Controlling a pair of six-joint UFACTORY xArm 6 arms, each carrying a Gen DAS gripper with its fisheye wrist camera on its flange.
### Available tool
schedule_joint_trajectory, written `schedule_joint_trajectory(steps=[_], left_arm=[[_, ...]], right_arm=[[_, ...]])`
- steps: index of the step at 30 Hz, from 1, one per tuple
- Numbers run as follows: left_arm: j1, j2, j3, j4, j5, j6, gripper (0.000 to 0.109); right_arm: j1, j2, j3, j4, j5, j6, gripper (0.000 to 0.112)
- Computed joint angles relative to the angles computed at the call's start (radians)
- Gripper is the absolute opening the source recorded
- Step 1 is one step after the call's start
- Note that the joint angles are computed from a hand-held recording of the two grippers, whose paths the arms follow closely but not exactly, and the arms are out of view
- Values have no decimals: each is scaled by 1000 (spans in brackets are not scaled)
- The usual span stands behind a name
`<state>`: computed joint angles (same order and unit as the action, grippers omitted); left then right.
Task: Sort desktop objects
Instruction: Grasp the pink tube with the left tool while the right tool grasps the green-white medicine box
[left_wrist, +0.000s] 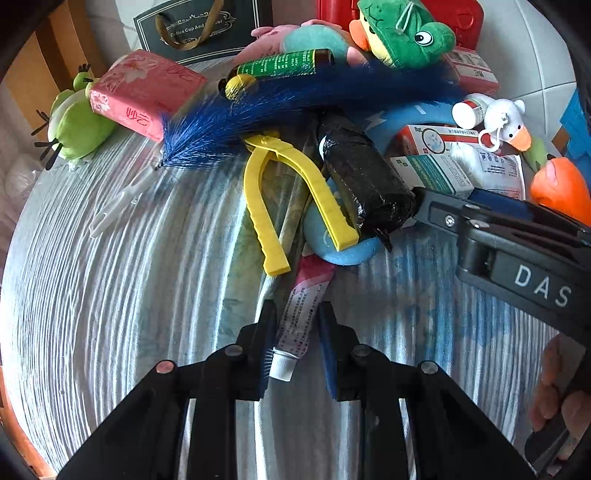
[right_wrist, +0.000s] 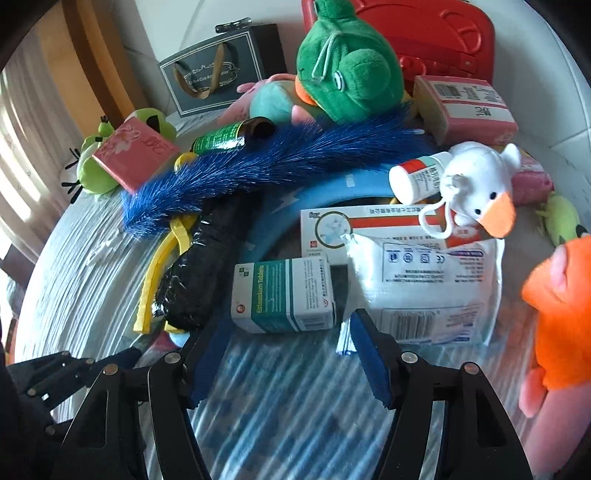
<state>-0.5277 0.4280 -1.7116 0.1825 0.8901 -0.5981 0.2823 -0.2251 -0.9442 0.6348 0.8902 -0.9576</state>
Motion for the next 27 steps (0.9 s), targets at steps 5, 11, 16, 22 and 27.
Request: schedule_joint_trajectory(steps=[5,11,16,22,27], left_arm=[[-6,-20,32,14,-28,-16,22],[-31,-139,125,-4,-19,-15,16],[-26,-310,293,-18,-68,22,16],[13,-342,380,-97,-119,148,16],[47,-350,421,-76,-206,185,16]], right_arm=[[8,-2,2,11,2,-32,65],[-78,-109,25,-36,134,-5,54],[-175,-226,47,-108,264,40,10],[-228,-376,152,-118,281,78,50],[-141,-433,232,-132,191,145,55]])
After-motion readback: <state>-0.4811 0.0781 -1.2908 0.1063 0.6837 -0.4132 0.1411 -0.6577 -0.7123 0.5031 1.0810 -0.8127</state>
